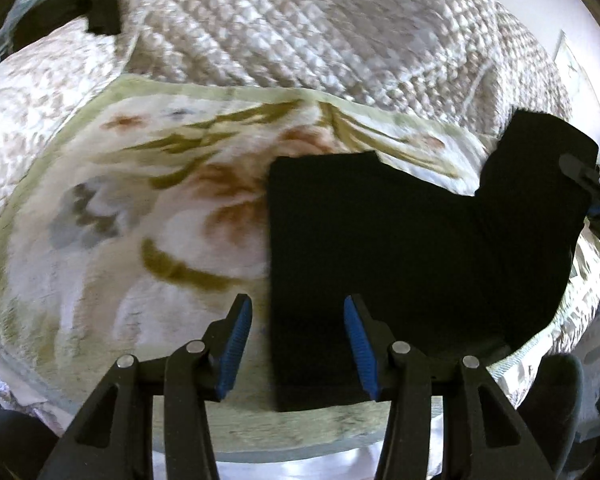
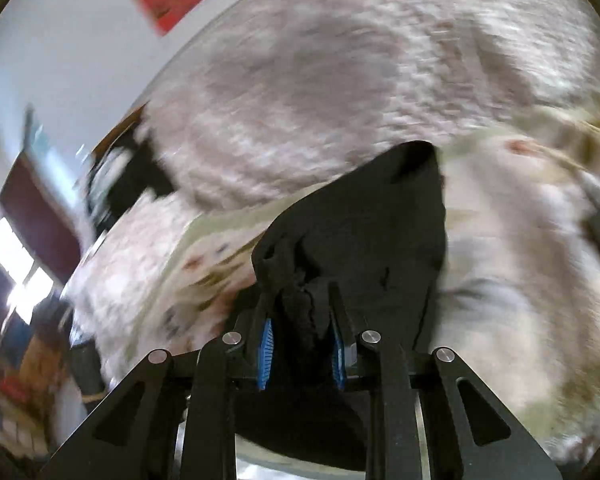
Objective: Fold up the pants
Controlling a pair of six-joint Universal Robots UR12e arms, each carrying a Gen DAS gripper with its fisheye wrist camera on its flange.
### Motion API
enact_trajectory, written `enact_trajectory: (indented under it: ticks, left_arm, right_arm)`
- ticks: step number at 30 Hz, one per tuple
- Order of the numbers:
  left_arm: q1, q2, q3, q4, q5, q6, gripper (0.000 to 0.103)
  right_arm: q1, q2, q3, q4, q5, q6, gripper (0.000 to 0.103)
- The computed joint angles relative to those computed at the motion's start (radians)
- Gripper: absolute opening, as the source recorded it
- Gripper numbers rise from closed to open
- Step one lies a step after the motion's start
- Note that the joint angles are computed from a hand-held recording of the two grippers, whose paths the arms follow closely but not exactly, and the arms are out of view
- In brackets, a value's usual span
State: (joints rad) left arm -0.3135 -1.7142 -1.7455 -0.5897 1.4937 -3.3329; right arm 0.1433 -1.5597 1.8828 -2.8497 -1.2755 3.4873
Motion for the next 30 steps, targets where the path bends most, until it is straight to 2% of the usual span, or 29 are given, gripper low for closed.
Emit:
enact_trajectory:
  ticks: [3, 6, 9, 17, 19, 23, 28, 30]
  left_arm:
    - [0.016, 0.010, -0.014, 0.001, 0.011, -0.020, 0.051]
    - [0.030, 0.021, -0.032, 0.001, 0.017, -0.037, 0.051]
    - [0.043, 0.030, -0.046, 0.001, 0.014, -0.049, 0.051]
    - [0.056, 0.036, -0.064, 0.016, -0.002, -0.064, 0.051]
    - [0.059, 0.036, -0.065, 0.019, -0.007, -0.064, 0.051]
    - [0.063, 0.039, -0.067, 0.023, -0.004, -0.069, 0.051]
    - [0.071, 0.043, -0.072, 0.023, 0.008, -0.077, 0.051]
    - [0.072, 0.043, -0.071, 0.021, 0.011, -0.080, 0.051]
  right_arm:
    - [0.039, 0.048, -0.036, 0.045, 0.072, -0.076, 0.023]
    - [0.073, 0.097, -0.065, 0.143, 0.127, -0.146, 0.023]
    - [0.111, 0.129, -0.081, 0.234, 0.093, -0.212, 0.023]
    - [0.125, 0.116, -0.086, 0.211, 0.056, -0.228, 0.023]
    - [0.130, 0.115, -0.093, 0.200, 0.071, -0.245, 0.023]
    - [0.157, 0.145, -0.117, 0.296, 0.034, -0.286, 0.024]
    - [0.165, 0.143, -0.104, 0.268, 0.016, -0.287, 0.024]
    - [0.164, 0.142, -0.098, 0.258, 0.022, -0.299, 0.028]
